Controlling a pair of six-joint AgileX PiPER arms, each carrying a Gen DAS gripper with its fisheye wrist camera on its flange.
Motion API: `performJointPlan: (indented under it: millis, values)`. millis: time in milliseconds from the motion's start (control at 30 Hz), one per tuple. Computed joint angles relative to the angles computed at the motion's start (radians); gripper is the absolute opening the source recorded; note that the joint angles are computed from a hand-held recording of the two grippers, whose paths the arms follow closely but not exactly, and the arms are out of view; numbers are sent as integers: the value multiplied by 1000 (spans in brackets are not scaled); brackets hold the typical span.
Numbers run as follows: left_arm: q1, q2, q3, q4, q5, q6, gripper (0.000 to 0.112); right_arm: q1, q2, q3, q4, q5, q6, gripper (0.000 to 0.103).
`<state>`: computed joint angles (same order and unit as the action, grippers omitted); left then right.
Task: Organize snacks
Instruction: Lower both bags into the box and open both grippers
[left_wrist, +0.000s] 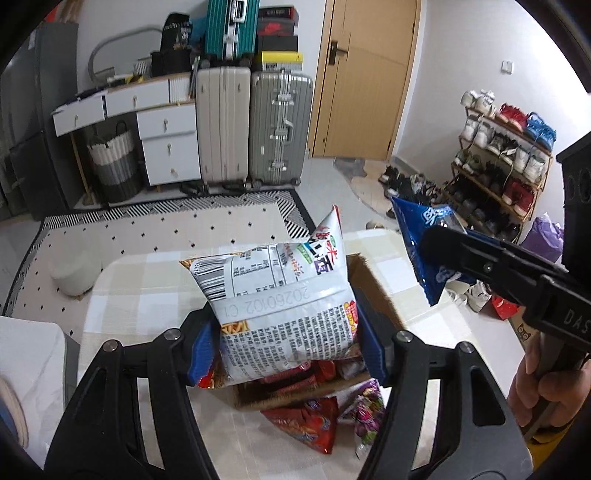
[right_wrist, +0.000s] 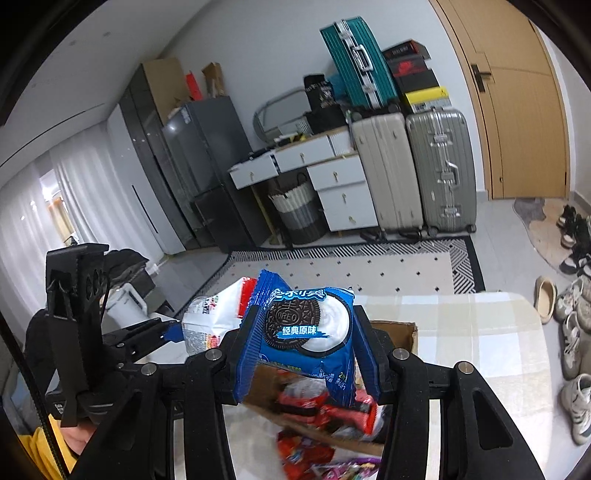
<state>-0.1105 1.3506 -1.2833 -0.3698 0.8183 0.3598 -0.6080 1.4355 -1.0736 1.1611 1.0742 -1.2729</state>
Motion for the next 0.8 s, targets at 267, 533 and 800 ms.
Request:
performJointPlan:
  millis: [267,533,800]
  values:
    - [-71,324,-135,16,-84,-7,63,90,194,-103,-44,-120,34,48]
    - [-89,471,-207,-12,-126,29,64,116,275,-129,-66,-174,39,48]
    - [-80,485,-202,-21,-150,36,64,135,284,-126,-85,-202,56,48]
